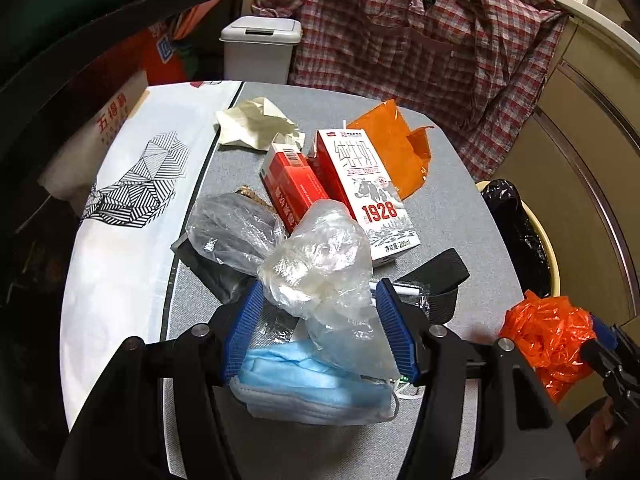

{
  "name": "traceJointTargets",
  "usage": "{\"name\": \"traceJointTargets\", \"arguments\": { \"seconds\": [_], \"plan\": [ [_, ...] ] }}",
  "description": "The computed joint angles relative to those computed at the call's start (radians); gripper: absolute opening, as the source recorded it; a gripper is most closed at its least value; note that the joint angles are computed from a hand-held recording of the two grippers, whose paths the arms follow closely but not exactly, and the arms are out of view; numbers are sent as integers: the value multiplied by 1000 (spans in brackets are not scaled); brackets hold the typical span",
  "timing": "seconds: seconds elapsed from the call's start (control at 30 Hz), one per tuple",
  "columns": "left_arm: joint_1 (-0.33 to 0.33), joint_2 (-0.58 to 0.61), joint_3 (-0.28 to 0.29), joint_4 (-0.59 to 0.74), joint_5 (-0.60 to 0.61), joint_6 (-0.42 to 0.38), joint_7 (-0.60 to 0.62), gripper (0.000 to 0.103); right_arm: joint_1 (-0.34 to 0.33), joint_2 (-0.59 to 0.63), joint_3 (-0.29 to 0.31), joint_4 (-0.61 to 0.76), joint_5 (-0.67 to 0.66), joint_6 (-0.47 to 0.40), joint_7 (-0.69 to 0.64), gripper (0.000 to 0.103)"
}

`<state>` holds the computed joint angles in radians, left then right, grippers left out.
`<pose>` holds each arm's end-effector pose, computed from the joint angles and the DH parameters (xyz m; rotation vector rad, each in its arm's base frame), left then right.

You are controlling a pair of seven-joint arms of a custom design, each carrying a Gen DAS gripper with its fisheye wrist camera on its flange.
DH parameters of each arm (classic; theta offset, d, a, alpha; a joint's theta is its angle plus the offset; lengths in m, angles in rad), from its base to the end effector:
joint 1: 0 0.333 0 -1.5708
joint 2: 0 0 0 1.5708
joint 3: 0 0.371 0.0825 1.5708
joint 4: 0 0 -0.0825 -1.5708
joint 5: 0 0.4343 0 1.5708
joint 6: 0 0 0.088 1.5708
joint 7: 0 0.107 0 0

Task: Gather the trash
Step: 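Close the left gripper on the clear plastic bag while the right gripper lifts the orange bag, then carry the orange bag and clear bag over the black-lined bucket with both grippers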

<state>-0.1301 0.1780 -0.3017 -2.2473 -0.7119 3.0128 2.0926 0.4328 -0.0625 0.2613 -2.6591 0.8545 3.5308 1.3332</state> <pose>0.5785 -0.2090 0.3604 -1.7354 2.2376 -0.9051 0.4103 0.2221 0.3658 -1.6556 1.6595 -0.5062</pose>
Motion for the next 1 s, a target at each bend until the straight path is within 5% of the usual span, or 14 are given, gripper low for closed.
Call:
{"name": "traceJointTargets", "arguments": {
  "seconds": [0.5,1.0],
  "plan": [
    [19,-60,-23,-23,-189,34,198,8,-20,-51,22,-33,14,46,20,42],
    [-38,-112,10,-23,-419,78,409,6,-139,-158,49,-101,-22,73,122,42]
  ]
}}
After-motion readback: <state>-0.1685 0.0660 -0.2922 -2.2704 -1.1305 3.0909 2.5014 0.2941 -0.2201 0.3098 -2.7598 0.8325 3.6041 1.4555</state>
